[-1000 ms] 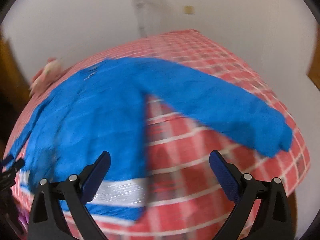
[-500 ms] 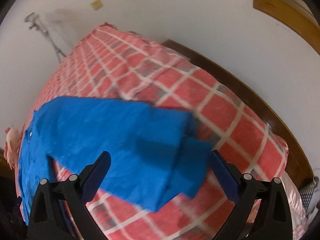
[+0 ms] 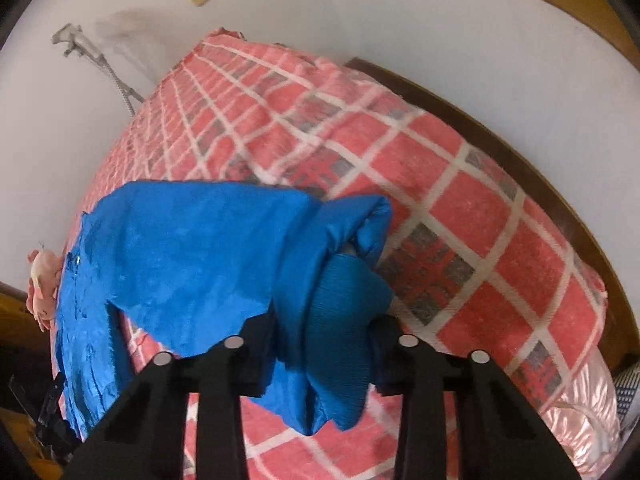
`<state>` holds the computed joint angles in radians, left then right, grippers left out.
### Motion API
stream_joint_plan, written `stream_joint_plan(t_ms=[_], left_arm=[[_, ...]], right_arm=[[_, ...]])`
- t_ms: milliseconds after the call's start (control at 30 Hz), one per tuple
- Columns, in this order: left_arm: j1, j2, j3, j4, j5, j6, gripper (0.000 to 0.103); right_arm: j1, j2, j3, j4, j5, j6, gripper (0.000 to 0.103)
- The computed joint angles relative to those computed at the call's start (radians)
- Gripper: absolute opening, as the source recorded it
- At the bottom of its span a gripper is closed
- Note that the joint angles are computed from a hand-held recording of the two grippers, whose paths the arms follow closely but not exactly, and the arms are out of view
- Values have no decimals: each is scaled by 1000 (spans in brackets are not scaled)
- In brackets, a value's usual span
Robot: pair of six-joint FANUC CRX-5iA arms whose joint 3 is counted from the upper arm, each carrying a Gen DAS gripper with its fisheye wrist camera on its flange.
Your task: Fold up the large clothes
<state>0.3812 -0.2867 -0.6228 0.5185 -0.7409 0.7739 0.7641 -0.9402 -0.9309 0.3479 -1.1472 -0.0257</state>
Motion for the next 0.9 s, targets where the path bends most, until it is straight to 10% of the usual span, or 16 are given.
stream_joint_plan(t_ms=[267, 600, 900], left_arm=[[30, -1, -1, 52, -8, -46, 100], [95, 11, 61, 36, -4, -32, 100], [110, 71, 128, -23, 8, 16, 100]], right_arm=[[54, 109, 102, 106, 157, 10, 30], [12, 658, 491, 30, 373, 360, 29], [10, 1086, 888, -232, 353, 722, 29]])
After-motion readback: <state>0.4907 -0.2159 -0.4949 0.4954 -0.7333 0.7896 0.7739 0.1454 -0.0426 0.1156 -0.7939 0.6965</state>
